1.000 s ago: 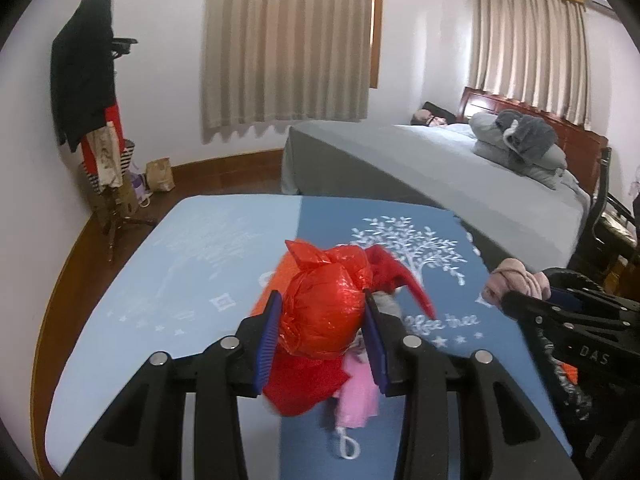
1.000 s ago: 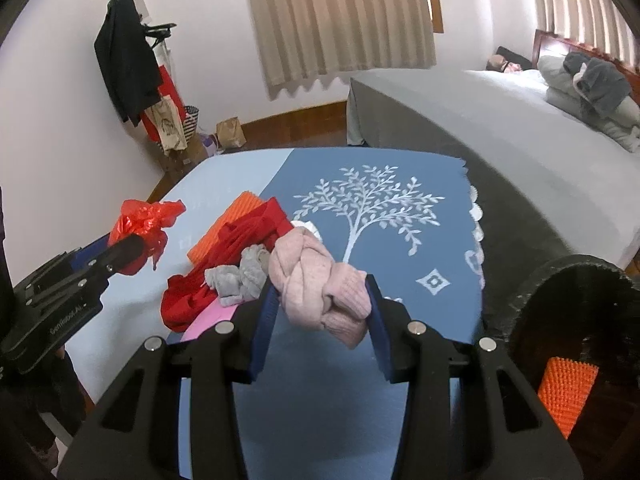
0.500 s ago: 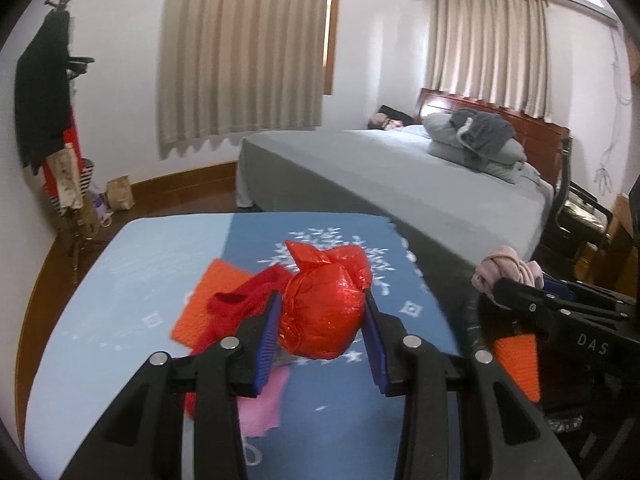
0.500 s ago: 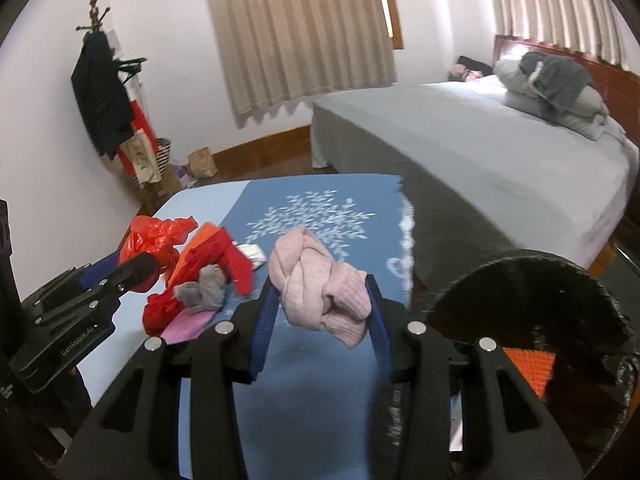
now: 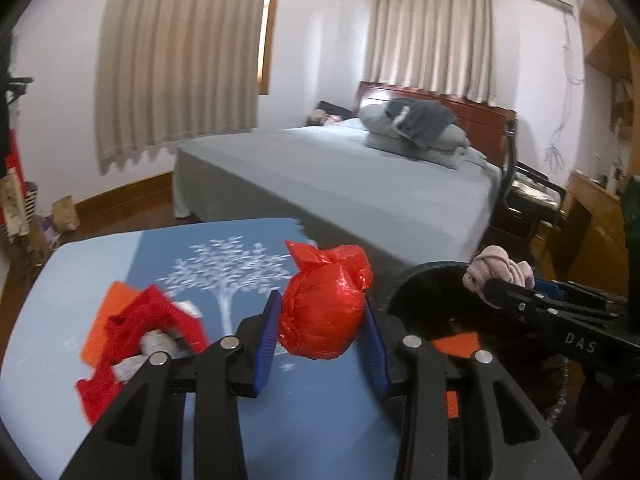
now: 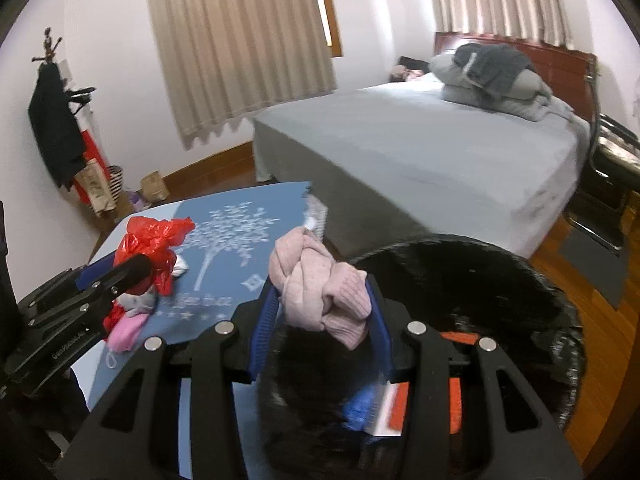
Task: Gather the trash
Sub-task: 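Carry the red bag and pink cloth over the bin and release both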
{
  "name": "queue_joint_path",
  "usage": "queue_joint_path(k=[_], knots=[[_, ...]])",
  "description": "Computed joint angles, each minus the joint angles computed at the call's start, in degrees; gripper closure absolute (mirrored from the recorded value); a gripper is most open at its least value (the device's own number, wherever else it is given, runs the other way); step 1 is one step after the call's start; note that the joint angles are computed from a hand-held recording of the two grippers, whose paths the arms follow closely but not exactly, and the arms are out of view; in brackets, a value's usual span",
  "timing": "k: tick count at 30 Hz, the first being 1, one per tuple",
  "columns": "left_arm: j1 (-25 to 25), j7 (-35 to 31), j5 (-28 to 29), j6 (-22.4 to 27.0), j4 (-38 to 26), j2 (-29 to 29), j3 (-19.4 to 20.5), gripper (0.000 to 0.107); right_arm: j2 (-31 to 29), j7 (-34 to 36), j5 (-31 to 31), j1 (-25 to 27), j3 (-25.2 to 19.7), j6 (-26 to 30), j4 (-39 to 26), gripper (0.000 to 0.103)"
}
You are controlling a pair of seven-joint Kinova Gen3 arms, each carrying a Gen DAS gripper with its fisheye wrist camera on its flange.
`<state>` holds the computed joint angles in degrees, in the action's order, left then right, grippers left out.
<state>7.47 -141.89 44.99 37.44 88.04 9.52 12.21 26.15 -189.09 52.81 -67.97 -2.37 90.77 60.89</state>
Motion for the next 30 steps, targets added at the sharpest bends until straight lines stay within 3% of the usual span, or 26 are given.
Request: queue_joint_path(k=[20,23,30], knots=[[9.15,2.32,-4.32,-0.16,-4.16,5.12,5.73,0.068,-9.37,-16.25,-1.51,0.67,-8.34,12.76,16.24,0.061],[9.57,1.92,-4.44,0.59,-4.93,6.14,6.55,0.064,-9.98,-17.66,-2.17,1.36,-9.38,13.89,17.47,0.056],[10.13,2.73,-5.07,-0.77,-4.99,6.89,6.68,0.031,-9.50,-20.86,-2.12,1.39,-10.45,17.50,18.25,0.016]])
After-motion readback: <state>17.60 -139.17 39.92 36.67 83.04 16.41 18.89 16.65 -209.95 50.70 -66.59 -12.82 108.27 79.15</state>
